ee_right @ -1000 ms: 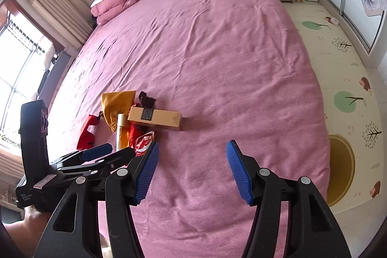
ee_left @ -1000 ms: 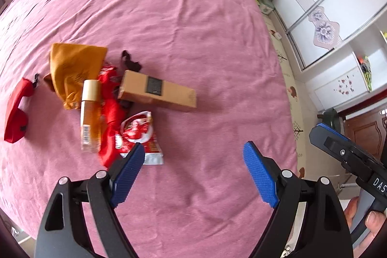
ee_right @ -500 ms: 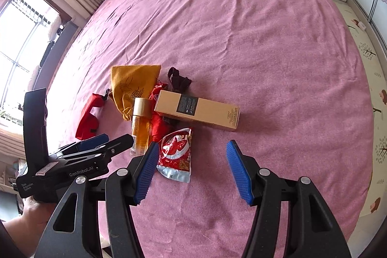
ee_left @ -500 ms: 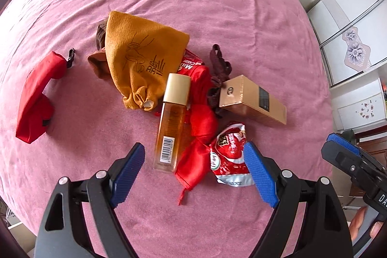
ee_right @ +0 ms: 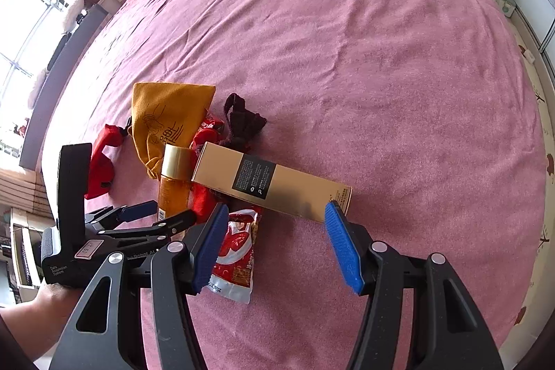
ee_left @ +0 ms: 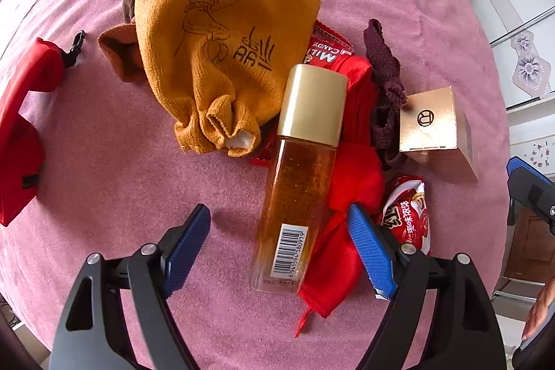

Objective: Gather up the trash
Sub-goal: 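Return both grippers to the bed items, then grasp the amber bottle with the left gripper while the right gripper grasps the gold box, then carry bottle and gold box over the yellow bin and open both grippers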

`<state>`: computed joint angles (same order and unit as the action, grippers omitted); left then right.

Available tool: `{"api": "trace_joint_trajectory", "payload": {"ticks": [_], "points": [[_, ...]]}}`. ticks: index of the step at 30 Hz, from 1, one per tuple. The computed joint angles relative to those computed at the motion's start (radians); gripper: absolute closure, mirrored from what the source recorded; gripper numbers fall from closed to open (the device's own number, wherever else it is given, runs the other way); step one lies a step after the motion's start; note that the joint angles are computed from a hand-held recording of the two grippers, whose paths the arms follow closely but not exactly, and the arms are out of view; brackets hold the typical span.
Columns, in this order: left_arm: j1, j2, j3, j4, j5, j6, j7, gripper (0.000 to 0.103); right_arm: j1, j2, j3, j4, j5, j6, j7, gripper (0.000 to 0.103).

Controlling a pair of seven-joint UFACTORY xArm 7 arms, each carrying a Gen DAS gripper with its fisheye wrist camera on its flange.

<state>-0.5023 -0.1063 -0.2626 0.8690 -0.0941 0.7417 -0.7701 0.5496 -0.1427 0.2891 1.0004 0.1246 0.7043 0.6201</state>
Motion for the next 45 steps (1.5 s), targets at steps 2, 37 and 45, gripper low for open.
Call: {"api": "trace_joint_trajectory", "payload": {"ticks": [2, 37, 45], "points": [[0.0, 0.012, 0.001, 0.002, 0.002, -0.01, 0.002, 0.024, 0.001, 0.018, -0.003, 0.011, -0.003, 0.002, -0.024, 0.045], [-0.016, -0.103, 0.002, -0.014, -0.185, -0.042, 0.073, 0.071, -0.032, 0.034, -0.042, -0.018, 0.235, 0.007, -0.213, 0.061], [-0.06, -0.035, -0.038, 0.126, -0.142, -0.045, 0.04, 0.071, -0.013, -0.259, -0.079, -0.235, 0.396, -0.06, -0.094, 0.061]]}}
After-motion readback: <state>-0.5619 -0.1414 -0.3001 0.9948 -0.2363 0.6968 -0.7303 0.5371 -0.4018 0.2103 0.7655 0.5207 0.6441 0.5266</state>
